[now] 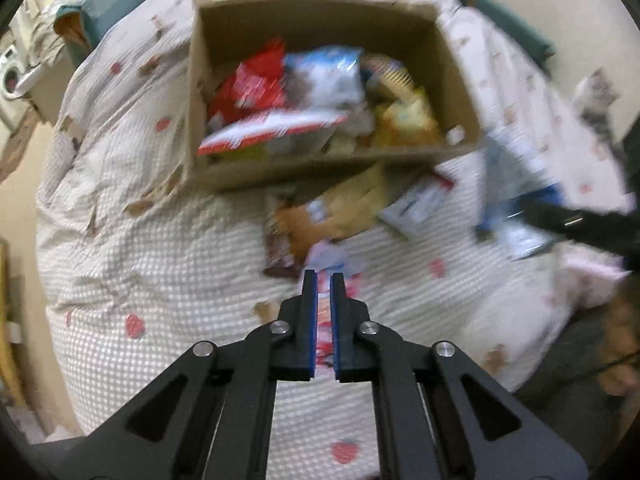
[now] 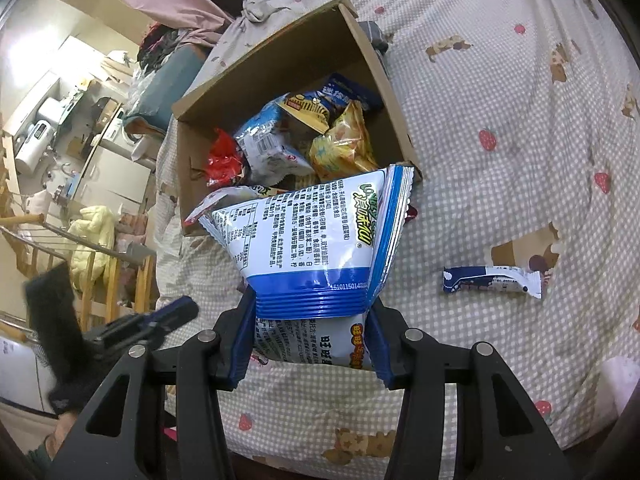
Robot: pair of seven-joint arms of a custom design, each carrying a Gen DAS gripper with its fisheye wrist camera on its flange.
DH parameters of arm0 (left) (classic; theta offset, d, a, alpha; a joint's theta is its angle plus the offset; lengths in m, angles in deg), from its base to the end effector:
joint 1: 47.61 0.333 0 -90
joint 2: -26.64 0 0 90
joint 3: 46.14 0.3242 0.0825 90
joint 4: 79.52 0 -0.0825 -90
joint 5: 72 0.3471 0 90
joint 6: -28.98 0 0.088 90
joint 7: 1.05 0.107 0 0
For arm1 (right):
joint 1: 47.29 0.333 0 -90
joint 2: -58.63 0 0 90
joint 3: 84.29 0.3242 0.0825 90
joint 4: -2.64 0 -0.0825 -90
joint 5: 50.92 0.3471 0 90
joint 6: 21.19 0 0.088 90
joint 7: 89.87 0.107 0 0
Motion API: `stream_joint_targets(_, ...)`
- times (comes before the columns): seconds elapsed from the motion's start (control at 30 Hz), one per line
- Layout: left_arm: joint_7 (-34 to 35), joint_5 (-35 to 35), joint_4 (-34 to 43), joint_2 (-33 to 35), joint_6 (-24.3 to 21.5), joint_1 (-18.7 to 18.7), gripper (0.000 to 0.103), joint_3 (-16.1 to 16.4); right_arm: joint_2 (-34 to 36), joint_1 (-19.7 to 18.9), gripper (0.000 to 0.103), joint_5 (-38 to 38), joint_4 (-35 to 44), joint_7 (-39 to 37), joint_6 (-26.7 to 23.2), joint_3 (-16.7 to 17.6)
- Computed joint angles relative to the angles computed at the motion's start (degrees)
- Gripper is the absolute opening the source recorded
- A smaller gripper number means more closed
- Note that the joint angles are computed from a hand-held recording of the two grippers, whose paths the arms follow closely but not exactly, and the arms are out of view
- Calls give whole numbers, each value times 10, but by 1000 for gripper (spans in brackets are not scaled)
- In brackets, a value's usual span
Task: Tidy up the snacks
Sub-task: 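Lift both snacks over the box and release them inside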
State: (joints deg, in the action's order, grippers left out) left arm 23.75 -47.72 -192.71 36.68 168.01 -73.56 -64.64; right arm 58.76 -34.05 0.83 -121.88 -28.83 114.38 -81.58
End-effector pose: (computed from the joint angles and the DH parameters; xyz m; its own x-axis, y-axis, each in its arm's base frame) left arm 0.4258 -0.4032 0.4429 0.0744 -0.9926 0.0955 -0.9235 -0.1048 -0.3691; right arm 0.5022 0.1534 0.4429 0.2330 -0.7791 -0.5820 -0.9563 -0.0747 -0.2828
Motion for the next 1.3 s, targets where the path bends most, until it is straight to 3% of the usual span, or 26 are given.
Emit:
stream_joint_targets(0.03, 7, -18, 11, 19, -15, 2, 11, -2, 1, 0, 51, -1, 1, 0, -1, 0)
stream_joint_targets(0.1, 31, -63, 23, 50, -24, 9, 48, -11, 1, 2, 51, -5, 1, -1, -1, 2)
stream_joint_targets(0.17, 38, -60, 43, 76, -33, 2, 53, -10, 1, 4, 51, -8, 0, -1, 0, 3)
stream_joint_targets(0.23, 67, -37, 93, 115, -85, -15, 60, -10, 2, 4, 51, -8, 1, 0, -2, 2)
stream_joint_targets(0.37, 107, -16, 150, 166, -128, -33, 60, -5, 1, 3, 51, -4, 0, -1, -1, 1)
stream_joint_targets(0.53, 109, -14, 120, 160, -80, -23, 58, 0, -1, 1, 51, -4, -2, -1, -1, 0)
stream_joint_targets(0.7, 96, -14, 78, 121, -42, -14, 34, 1, -2, 2, 51, 1, -1, -7, -5, 0)
stream_joint_targets(0.83, 90, -28, 44, 87, -17, 0, 33, -1, 1, 4, 51, -4, 1, -5, -3, 2)
stream_joint_targets(1.1, 48, 6, 12, 17, -20, -6, 32, 3, -2, 2, 51, -1, -3, -2, 3, 0)
stream_joint_targets(1.23, -5, 50, -17, -26, -10, -12, 32, 6, -9, 1, 51, 13, -6, -15, 7, -1)
stream_joint_targets(1.3, -28, 75, 0, -36, -31, -16, 32, 5, -16, 1, 51, 26, -9, -26, 15, -1)
